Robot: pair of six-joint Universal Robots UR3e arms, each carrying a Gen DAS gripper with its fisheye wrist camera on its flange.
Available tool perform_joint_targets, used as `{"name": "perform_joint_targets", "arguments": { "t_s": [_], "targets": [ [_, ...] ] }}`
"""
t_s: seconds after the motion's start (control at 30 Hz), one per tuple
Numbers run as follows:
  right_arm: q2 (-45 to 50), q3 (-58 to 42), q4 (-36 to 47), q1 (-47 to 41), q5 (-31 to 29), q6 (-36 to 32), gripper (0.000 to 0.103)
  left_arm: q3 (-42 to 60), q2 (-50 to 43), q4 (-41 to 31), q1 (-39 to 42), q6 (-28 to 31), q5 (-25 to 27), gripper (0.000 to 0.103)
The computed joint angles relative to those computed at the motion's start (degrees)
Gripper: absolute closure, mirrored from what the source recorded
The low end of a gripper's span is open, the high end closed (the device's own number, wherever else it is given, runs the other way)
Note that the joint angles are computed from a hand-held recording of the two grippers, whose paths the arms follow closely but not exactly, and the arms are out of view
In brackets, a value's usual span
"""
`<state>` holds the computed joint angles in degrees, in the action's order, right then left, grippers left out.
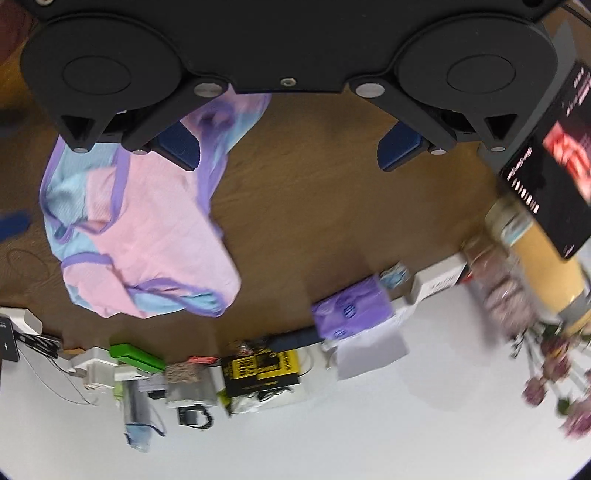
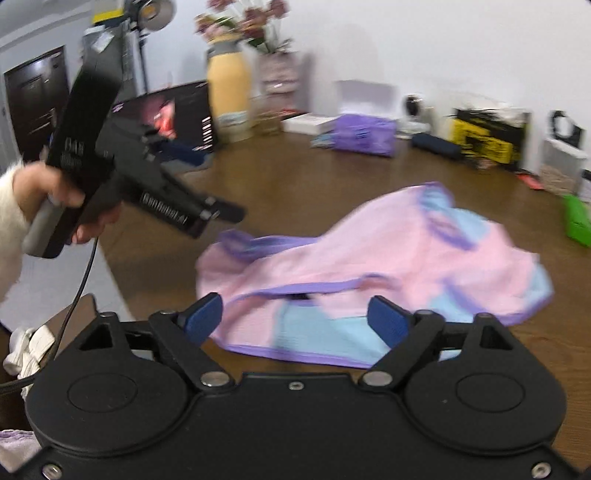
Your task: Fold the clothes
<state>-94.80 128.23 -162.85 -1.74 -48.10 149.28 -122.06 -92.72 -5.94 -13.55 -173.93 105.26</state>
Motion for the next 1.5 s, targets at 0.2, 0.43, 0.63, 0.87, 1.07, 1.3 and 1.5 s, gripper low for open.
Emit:
{"name": "perform_joint_targets", "arguments": {
  "t_s": [0.2,0.43,0.63,0.87,1.07,1.3,1.5],
  "targets": [
    [9.46,-5.85,-3.19,9.76,-4.39,11.52,0.054,-7.30,8.43,0.36,4.71,0.09,-1.44,0.000],
    [12.86,-7.53,-2.08,8.52,-0.48,15.50,0.099,-11.02,12.65,0.54,9.29,-0.49,-6.27,0.000],
    [3.38,0.94,6.76,-9.86,16.77,9.98,0.099,-12.65,12.80,1.38,9.20,0.22,-9.48,0.000],
    [-15.45,4.11,30.85,-32.03,16.21,-6.78,0.099,-9.47,6.66,4.34,2.70,-0.56,-9.85,0.000],
    [-19.48,5.64,38.95,-42.78,12.70,-12.11,0.099,0.77,-7.19,8.09,-9.06,0.76,-7.43,0.000],
    [-22.07,5.35,47.92,-46.02,18.19,-18.53,0.099,7.13,-16.43,12.58,-16.64,5.64,-7.93,0.000],
    [-25.29,1.92,56.89,-47.03,22.73,-22.50,0.099,7.75,-19.13,16.38,-19.39,10.37,-11.65,0.000]
  ]
}}
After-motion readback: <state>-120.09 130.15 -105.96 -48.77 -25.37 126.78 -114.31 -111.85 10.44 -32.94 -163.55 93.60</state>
